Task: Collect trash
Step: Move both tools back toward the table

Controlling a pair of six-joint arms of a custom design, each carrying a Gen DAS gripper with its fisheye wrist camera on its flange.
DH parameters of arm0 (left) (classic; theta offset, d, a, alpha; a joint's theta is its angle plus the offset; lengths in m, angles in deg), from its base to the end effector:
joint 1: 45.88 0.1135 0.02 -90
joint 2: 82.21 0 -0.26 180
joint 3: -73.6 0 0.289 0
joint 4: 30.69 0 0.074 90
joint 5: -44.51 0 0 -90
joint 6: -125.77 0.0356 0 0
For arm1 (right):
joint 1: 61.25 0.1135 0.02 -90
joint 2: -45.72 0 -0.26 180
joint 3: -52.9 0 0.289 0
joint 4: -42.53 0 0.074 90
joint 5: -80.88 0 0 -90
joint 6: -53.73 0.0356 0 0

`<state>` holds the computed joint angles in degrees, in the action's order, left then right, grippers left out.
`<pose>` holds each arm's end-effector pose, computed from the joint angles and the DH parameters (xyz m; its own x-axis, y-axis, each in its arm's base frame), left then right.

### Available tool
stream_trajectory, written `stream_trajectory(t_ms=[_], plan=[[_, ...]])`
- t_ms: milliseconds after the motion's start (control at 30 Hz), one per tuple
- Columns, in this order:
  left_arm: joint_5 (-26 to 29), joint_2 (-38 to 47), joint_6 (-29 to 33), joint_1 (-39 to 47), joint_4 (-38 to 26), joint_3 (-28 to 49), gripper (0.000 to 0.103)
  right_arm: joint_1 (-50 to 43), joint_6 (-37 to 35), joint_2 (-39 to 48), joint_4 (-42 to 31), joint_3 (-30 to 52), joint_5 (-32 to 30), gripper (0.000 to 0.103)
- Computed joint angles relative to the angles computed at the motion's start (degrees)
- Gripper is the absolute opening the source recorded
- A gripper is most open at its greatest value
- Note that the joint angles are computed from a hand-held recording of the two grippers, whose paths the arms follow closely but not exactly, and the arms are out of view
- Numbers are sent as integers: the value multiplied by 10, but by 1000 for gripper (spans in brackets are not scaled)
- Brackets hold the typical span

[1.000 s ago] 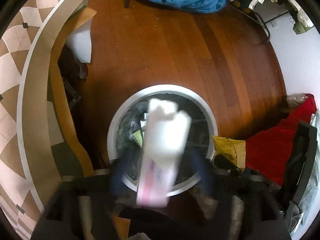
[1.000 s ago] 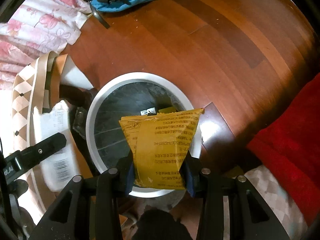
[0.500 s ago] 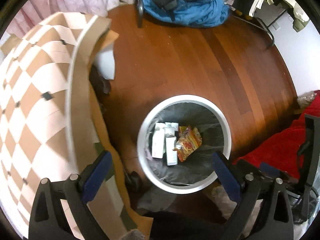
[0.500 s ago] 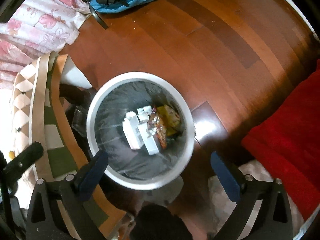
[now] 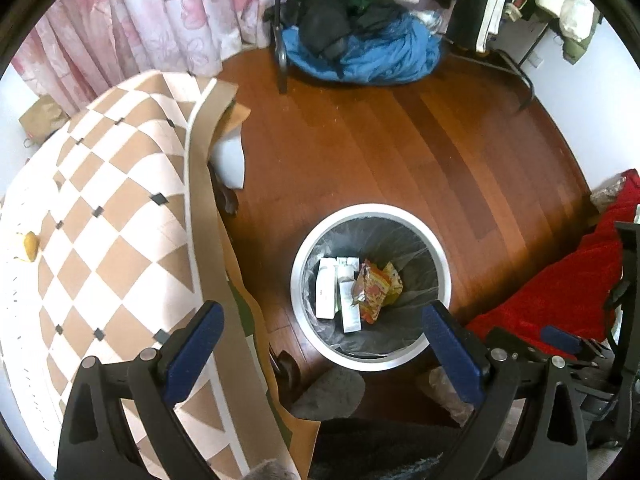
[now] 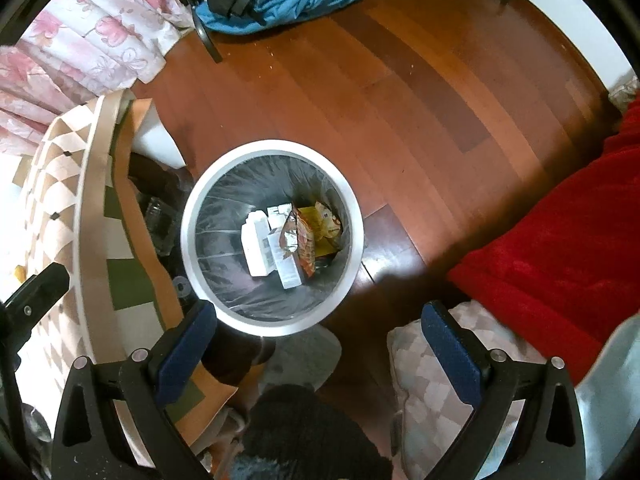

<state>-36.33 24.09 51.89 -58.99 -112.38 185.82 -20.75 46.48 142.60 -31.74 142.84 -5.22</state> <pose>0.3954 -0.0979 0.2871 -0.8342 0.4757 -0.2790 0.5139 0.8541 -0.0800 0.2713 0.2286 0.2285 -0.7298 0.6783 -0.0860 0.6647 0.7333 0.1431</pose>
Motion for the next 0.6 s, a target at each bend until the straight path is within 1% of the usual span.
stream_trajectory(t_ms=[167,300,367,400,533,600], plan=[[13,-33,12,15,-2,-6,101,27,21,-4,-59,61,31,103],[24,-62,28,38,-6,-7,101,54,38,10,-112,137,64,103],[28,-73,35,53,-9,1,101,69,45,23,-138,188,84,103],[31,-76,37,58,-10,6,101,73,47,28,-142,201,90,103],[46,-71,49,103,-26,55,101,94,40,94,-191,338,123,103],[54,-54,51,135,-37,95,101,98,25,150,-213,436,131,103]])
